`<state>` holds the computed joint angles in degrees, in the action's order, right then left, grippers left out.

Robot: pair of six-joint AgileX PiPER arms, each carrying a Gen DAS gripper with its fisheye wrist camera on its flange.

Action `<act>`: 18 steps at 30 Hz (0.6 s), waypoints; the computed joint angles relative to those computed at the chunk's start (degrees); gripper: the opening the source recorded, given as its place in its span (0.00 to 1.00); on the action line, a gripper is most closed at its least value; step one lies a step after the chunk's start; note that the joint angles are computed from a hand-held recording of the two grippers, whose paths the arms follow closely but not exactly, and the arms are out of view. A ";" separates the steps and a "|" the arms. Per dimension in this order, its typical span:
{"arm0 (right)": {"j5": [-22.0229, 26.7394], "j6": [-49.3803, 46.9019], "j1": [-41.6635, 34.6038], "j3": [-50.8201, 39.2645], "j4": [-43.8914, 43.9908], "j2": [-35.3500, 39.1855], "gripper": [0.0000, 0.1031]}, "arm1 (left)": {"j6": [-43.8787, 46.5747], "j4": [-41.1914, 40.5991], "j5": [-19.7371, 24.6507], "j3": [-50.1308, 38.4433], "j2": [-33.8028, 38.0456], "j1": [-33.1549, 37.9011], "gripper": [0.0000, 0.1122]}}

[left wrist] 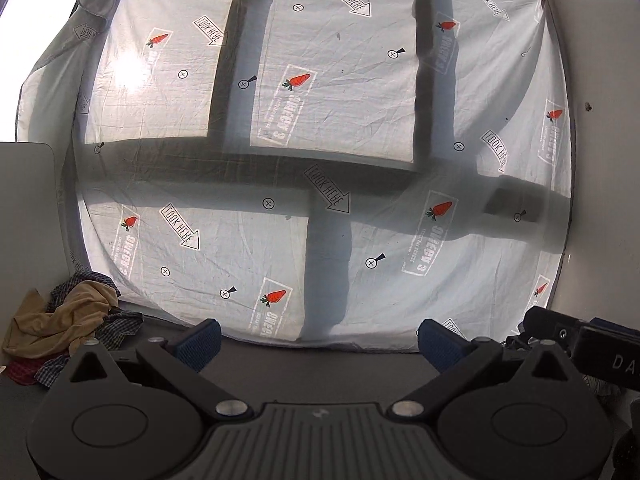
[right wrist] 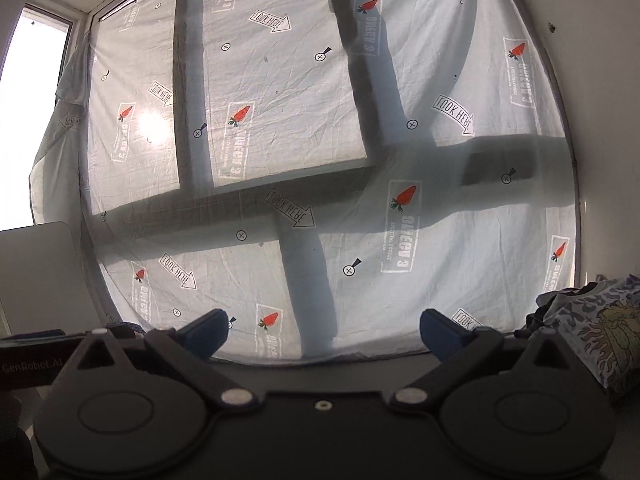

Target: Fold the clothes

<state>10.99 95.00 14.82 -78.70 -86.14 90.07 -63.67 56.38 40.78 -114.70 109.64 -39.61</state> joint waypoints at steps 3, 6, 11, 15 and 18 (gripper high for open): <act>14.45 -7.14 11.59 2.81 7.13 -2.56 1.00 | -2.30 -0.16 -4.54 16.92 -11.60 2.99 0.92; 27.69 -14.54 21.03 0.35 17.28 -1.98 1.00 | 12.15 -11.98 -5.43 22.42 -17.12 6.32 0.92; 42.37 -14.20 31.86 -2.34 24.14 -0.70 1.00 | 29.52 -32.92 -3.89 31.23 -25.93 11.89 0.92; 50.91 -15.09 37.80 -4.64 25.13 2.30 1.00 | 35.90 -42.28 -2.80 37.72 -30.75 13.79 0.92; 55.62 -15.56 40.59 -5.84 25.43 4.26 0.99 | 36.53 -40.40 -1.16 38.00 -30.41 12.85 0.92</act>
